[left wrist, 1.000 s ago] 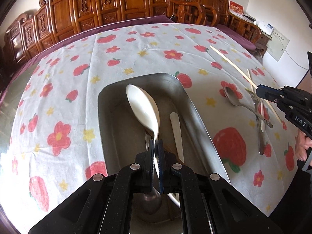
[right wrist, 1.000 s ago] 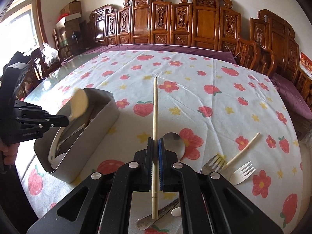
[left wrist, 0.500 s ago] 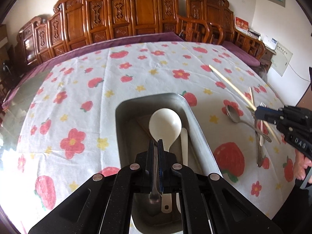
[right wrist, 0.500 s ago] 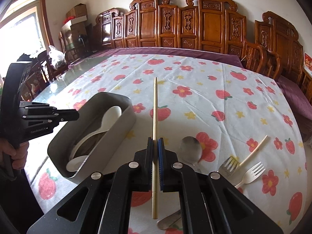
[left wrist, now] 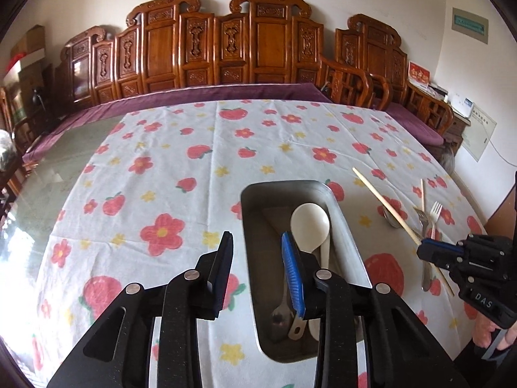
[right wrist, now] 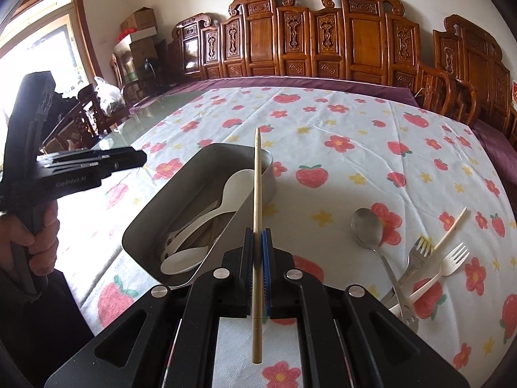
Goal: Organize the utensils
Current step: 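Lower the chopstick into the tray and open the right gripper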
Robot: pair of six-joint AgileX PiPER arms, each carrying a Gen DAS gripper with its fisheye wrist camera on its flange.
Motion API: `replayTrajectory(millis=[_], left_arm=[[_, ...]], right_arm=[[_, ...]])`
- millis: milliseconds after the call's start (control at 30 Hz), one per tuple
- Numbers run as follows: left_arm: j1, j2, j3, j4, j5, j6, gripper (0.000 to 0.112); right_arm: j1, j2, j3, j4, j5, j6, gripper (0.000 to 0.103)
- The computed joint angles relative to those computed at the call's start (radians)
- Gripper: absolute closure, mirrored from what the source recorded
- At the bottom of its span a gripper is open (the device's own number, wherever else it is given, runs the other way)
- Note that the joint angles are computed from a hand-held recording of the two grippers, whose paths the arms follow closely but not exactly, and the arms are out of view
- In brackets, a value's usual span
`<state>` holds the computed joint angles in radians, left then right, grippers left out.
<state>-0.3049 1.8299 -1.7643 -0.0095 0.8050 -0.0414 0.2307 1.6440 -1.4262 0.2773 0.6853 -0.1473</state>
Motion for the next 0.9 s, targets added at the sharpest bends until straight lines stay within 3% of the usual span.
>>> replayTrajectory(millis=[133, 333, 700, 800, 900], left_arm=[[0.013, -0.019, 0.015, 0.001, -0.022, 0.004, 0.071], [0.044, -0.042, 0.040, -0.033, -0.049, 0.046, 0.071], [0.126, -0.053, 0.030, -0.128, -0.045, 0.114, 0.070], [0.131, -0.064, 0.038, -0.126, -0.060, 0.116, 0.062], [0.140, -0.065, 0.036, -0.144, -0.060, 0.127, 0.061]], right_arm=[[0.040, 0.018, -0.037, -0.037, 0.030, 0.047, 0.097], [0.087, 0.080, -0.131, -0.033, 0.075, 0.117, 0.097], [0.183, 0.312, -0.435, -0.162, 0.201, 0.266, 0.097], [0.190, 0.356, -0.484, -0.188, 0.228, 0.293, 0.097], [0.190, 0.394, -0.517, -0.204, 0.249, 0.318, 0.097]])
